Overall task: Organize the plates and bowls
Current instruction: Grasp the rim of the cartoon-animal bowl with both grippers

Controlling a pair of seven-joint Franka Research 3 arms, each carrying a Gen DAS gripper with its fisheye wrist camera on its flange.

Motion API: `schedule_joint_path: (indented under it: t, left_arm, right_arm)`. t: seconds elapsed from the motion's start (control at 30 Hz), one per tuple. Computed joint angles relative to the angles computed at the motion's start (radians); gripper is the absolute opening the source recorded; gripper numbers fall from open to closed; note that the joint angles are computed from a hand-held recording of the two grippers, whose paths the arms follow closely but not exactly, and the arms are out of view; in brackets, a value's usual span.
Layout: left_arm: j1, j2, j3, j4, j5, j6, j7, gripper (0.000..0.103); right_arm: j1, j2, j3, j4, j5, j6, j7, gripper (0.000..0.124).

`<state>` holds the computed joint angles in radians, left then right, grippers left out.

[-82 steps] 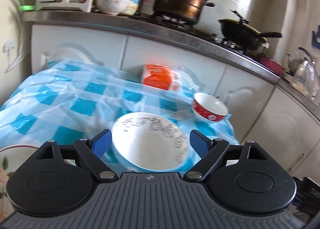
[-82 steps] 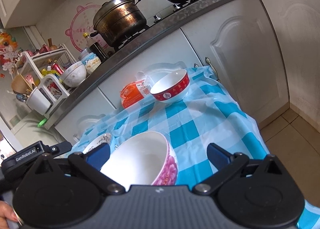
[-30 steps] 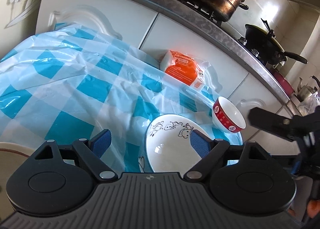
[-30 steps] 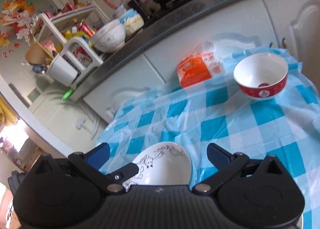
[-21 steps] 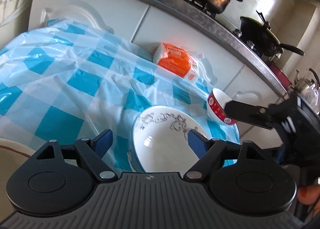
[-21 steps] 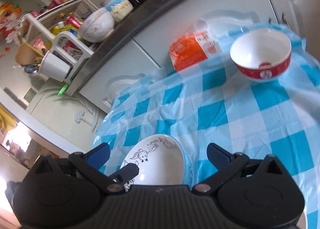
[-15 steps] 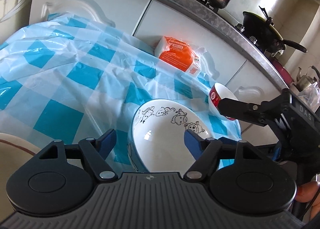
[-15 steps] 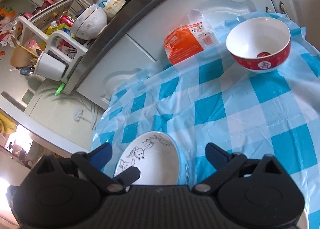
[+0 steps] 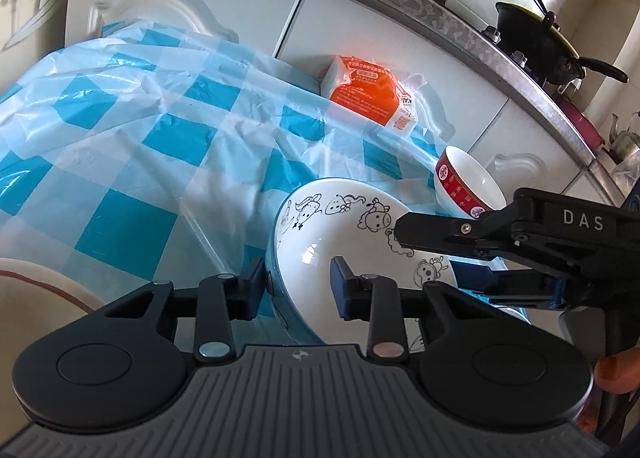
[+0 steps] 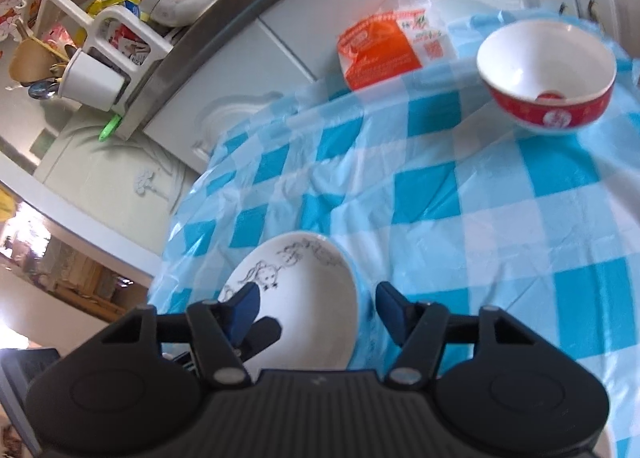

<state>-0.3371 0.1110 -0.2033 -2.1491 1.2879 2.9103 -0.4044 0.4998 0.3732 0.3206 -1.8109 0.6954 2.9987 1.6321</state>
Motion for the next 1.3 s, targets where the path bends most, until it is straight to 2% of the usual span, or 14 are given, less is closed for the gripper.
schedule_joint_path:
  t: [0.1,0.23,0.37,0.5,0.6,0.83,1.3]
  left_arm:
    - [0.001,-0.002,0.002,-0.003,0.001,0.004,-0.008,0.034]
    - [0.002,-0.008,0.0,-0.01,-0.015,-0.004,-0.014,0.034]
    - [0.012,-0.015,0.01,-0.018,0.023,0.027,-0.1,0.034]
    - [0.015,-0.023,0.004,-0.02,0.057,0.009,-0.158,0.034]
    - [0.024,-0.026,0.005,-0.02,0.105,0.032,-0.228,0.034]
    - [0.033,-0.039,-0.006,-0.011,0.224,0.027,-0.371,0.034]
    - [0.04,-0.095,-0.045,-0.008,0.386,0.025,-0.51,0.034]
  right_arm:
    - [0.008,-0.002,-0.002,-0.007,-0.002,0.02,0.007,0.068]
    - [0.048,-0.007,-0.04,-0.007,-0.053,0.032,0.072,0.072]
    - [0.067,-0.01,-0.051,-0.013,-0.096,0.055,0.113,0.075]
    - [0.04,-0.006,-0.01,-0.019,-0.083,0.096,0.104,0.075]
    - [0.059,-0.01,-0.024,-0.027,-0.106,0.127,0.125,0.076]
    - [0.101,-0.029,-0.064,-0.048,-0.177,0.173,0.187,0.077]
    - [0.053,-0.124,-0.001,-0.176,-0.188,0.286,0.245,0.078]
